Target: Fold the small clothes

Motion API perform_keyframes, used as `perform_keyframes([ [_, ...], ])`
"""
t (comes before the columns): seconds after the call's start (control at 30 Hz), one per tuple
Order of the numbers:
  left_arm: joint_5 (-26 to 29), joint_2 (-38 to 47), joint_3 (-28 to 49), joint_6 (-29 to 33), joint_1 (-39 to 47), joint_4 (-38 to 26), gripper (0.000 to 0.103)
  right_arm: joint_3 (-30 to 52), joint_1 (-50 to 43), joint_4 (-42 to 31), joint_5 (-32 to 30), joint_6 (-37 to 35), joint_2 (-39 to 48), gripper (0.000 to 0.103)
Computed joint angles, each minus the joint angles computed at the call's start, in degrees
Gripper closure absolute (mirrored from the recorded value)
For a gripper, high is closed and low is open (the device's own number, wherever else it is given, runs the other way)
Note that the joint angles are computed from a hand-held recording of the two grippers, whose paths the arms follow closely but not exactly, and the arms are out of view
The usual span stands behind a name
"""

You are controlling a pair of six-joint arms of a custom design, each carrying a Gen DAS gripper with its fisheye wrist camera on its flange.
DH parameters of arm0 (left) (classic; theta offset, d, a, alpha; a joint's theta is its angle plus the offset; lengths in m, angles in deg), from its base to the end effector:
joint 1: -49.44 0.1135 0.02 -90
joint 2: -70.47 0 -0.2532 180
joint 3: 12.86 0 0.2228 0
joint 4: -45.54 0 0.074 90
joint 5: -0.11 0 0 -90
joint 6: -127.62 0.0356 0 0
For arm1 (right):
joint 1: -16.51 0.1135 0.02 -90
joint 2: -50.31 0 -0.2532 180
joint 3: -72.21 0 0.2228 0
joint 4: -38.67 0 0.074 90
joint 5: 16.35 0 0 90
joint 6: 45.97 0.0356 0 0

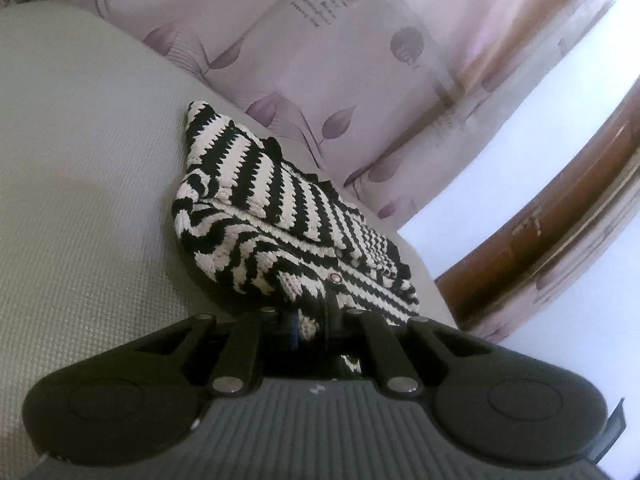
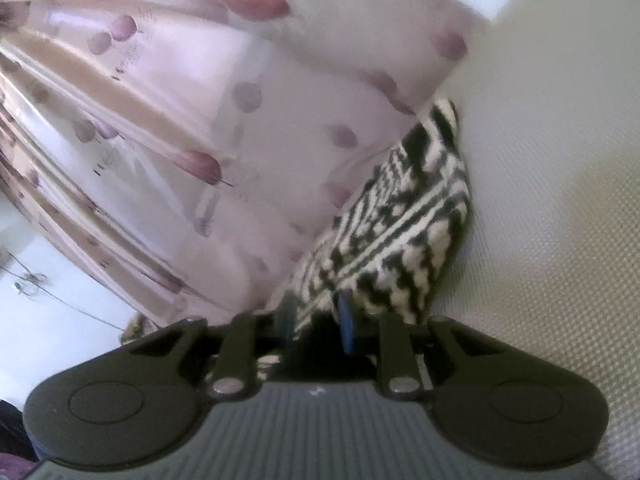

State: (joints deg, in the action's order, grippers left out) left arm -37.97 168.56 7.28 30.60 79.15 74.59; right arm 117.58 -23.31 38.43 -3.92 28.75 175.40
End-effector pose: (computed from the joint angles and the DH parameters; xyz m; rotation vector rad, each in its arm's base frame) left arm 0.1574 0.0575 0.0740 -0.3035 2.1537 -0.8636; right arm 0.1909 -0.1139 0.0210 0.2888 1.9965 1.3519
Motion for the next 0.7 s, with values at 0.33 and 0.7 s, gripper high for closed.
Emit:
perform_keyframes([
  [0.33,-0.5,5.92,1.03,5.46,1.47,-1.55,0.093,3.46,-4.41,-16.56,11.22,-10.65,-0.73,0.037],
  [0.7,-0.41,9.72,2.93,9.2,3.38,-4.32,0.092,-3.06,-0.01,-10.99,14.43,-11.84,-6.0,0.034],
])
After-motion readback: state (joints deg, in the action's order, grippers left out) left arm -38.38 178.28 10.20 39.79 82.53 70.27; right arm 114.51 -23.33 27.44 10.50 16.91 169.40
